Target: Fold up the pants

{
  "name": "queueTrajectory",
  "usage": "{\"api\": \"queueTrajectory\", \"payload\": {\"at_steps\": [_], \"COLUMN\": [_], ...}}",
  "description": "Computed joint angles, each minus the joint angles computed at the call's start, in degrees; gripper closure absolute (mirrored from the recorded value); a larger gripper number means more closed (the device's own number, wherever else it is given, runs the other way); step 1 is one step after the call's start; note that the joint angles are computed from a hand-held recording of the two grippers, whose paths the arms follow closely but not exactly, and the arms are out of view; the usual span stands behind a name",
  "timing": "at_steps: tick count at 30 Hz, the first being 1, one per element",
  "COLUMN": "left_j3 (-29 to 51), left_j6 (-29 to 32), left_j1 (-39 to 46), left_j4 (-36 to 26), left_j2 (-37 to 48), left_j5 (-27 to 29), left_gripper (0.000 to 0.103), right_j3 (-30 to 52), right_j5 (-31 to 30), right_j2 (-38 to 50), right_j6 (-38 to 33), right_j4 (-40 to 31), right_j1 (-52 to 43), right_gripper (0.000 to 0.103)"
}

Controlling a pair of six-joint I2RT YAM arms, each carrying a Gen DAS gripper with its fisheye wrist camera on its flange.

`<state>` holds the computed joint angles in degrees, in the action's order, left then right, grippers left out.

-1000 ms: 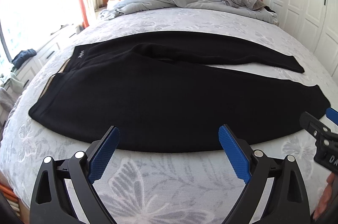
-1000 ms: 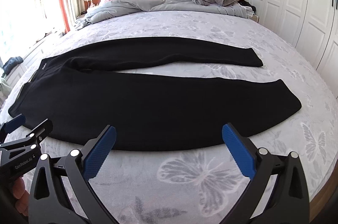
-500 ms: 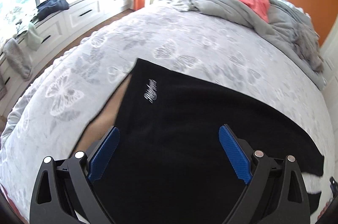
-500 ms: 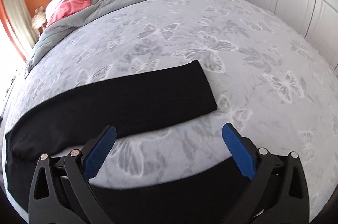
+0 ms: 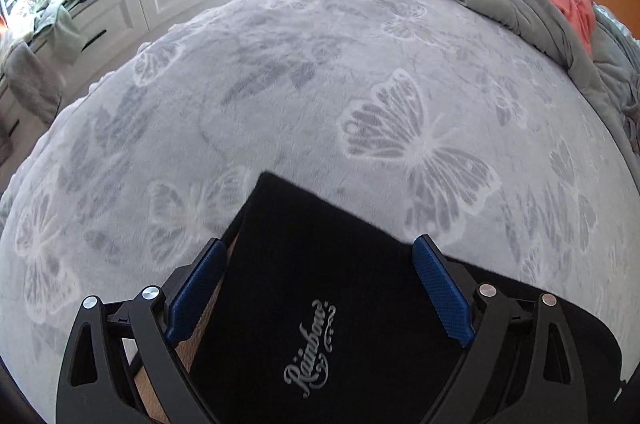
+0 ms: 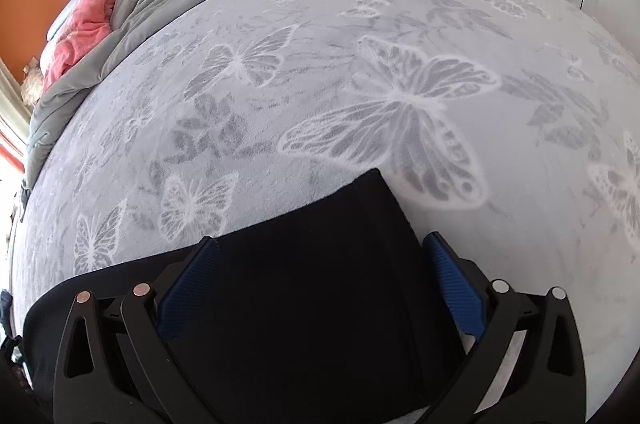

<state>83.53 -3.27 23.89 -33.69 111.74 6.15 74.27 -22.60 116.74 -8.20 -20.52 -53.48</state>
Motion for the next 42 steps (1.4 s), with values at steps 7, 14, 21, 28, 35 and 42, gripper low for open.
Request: {"api": "queueTrajectory", "payload": {"at_steps": [7,14,21,28,35,42], "left_j3": [-0.5,-2.0,-5.2,-19.9,-19.1,-19.7], "left_j6": [0.1,2.7,22.9,44.8,53.3,46.0], "left_j1": [1.6,8.9,25.2,41.6,58.8,57.3], "left_j4": [2.0,-6.1,-23.9,-27.2,-42.8,-55.3], "left_j2": [-1.8,-15.7,-31.2,-36.2,-29.3,-22.7], "left_j5": [1.9,14.1,26.1,25.6,34.6,37.6], "left_gripper": [0.096,0.097,0.097,0.094,0.040,0.032], "right_j3": [-6.0,-12.2,-12.1,-15.7,-12.1,-0.5], "right_j5": [0.3,-10.1,-23.3,-22.9,-25.1,-23.8], "right_j2": [-5.2,-22.5,-29.0,-23.3,-20.9,-15.1], "right_j6": [-7.1,-16.9,-37.3,-55.0,-61.7,-71.4], "right_j4": [3.8,-0.9,-17.2,-26.4,-37.5,-67.8], "right_j1": [1.7,-6.0,-23.2,-36.2,-49.3,-57.4], "right_gripper": [0.091,0.091,0.090,0.084,0.020,0.019]}}
